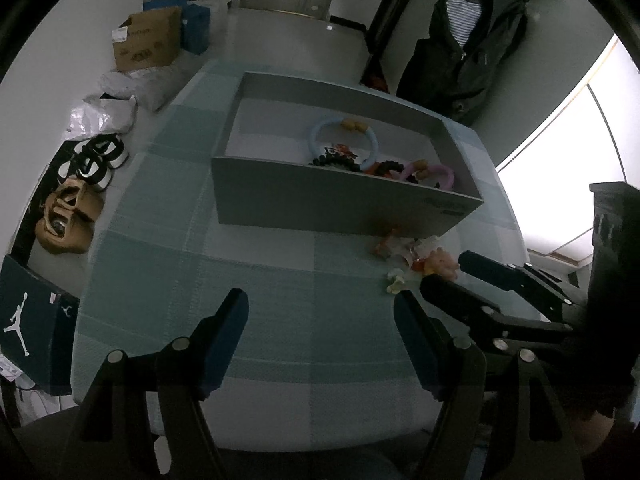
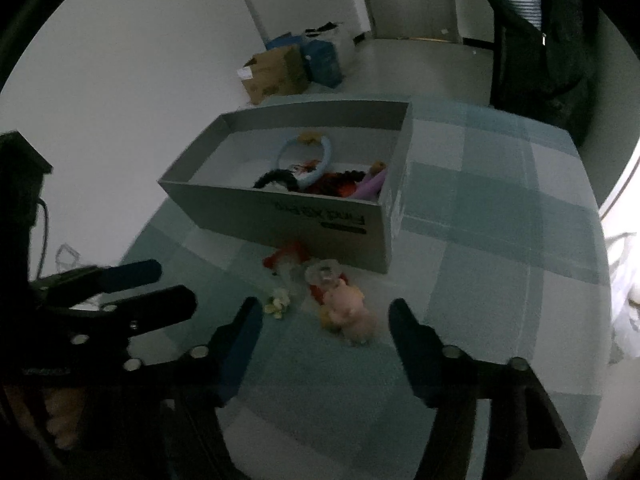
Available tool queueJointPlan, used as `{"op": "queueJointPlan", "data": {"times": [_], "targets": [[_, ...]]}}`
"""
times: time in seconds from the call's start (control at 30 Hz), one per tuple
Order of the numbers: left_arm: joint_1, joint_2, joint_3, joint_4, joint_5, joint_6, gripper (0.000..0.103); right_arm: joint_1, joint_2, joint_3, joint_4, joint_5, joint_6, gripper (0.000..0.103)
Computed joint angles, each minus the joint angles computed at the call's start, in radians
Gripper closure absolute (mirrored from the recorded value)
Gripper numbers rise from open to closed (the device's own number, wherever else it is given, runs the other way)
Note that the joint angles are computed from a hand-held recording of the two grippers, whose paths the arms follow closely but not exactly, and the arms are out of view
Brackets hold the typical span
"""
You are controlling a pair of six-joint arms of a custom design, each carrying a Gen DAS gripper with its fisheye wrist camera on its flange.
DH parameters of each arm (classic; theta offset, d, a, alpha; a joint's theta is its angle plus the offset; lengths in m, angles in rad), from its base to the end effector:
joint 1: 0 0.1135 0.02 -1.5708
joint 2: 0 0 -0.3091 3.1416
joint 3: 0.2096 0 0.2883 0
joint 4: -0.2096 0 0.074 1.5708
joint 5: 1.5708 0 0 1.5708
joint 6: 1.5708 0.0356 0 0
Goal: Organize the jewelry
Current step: 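Grasp the pink pig plush with the right tool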
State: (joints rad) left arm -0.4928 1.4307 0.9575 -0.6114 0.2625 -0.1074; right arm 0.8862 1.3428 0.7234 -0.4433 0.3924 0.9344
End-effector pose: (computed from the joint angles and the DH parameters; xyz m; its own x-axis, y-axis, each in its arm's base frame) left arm 0.2651 -0.1528 0.2486 -0.8348 0.3308 -0.4400 0.4770 0.8337 -0.2782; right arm 0.1791 0.1979 0.2063 -0.8094 0.1836 -0.5578 0.0889 0.9772 0.1927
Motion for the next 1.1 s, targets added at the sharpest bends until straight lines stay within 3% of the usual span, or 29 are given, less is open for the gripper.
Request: {"op": "queueJointPlan", "data": {"times": [0.1, 0.47, 1.1], "targets": [[0.004, -0.001, 0.001, -0.002, 0.004, 0.003, 0.032, -0.003, 0.012, 0.009, -0.008, -0.008, 0.0, 0.057], [0.0, 0.016, 0.012, -0.009, 0.011, 0.007, 0.032, -0.024, 0.014, 0.007, -0.017, -0.024, -0.011, 0.079], [-0.022, 0.037, 0.015, -0.013, 0.012, 0.006, 0.032, -0.039, -0.075, -0.041, -0.012, -0.043, -0.005, 0.079]]}}
